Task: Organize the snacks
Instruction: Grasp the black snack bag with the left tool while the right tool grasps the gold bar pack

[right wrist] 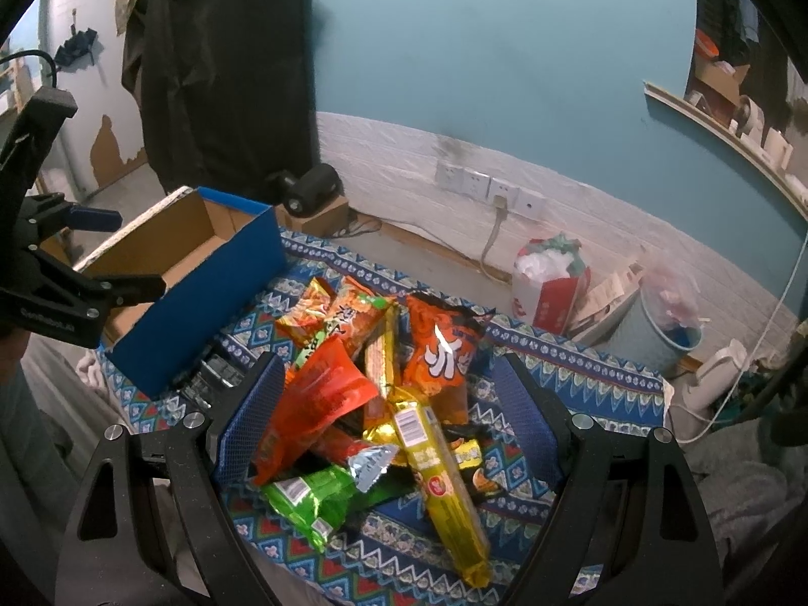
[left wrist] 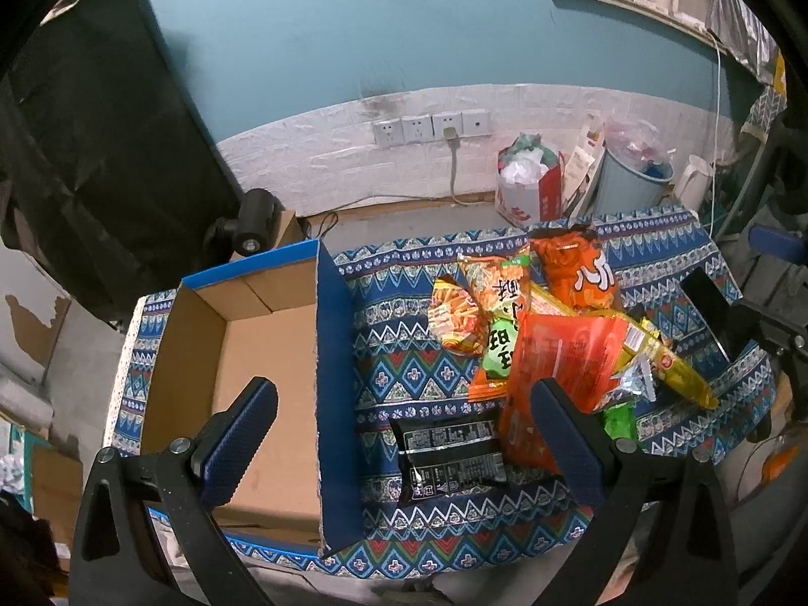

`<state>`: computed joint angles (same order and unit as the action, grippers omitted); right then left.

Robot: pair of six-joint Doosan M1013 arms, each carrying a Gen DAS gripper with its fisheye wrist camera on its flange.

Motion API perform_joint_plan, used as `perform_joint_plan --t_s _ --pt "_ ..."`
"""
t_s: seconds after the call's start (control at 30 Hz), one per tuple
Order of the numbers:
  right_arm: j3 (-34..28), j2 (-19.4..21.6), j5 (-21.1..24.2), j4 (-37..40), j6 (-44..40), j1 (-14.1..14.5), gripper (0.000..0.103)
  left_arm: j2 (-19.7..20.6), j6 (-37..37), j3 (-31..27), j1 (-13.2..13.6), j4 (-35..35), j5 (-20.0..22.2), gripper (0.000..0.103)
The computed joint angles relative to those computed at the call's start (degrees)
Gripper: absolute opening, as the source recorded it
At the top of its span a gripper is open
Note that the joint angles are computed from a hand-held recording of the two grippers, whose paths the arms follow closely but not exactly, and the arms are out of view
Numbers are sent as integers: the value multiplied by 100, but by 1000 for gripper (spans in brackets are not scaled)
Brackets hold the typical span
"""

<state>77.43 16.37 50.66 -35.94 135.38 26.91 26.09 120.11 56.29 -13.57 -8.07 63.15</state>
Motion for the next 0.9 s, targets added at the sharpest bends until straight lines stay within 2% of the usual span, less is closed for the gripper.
perform_joint_plan --t_s 0.1,0.27,0.4,0.67,0.9 --pt "-6 26 130 156 -85 -46 84 47 -37 17 -47 146 82 101" --pt "16 111 427 479 -273 -163 83 205 -112 -30 -115 333 476 101" --pt "77 177 715 709 -437 -249 83 258 -192 81 -192 594 581 101" --pt "213 224 1016 1180 -642 -426 83 507 -412 58 -294 812 1067 101" --pt "197 404 1258 1503 -977 -550 83 647 -611 69 -331 969 1162 101"
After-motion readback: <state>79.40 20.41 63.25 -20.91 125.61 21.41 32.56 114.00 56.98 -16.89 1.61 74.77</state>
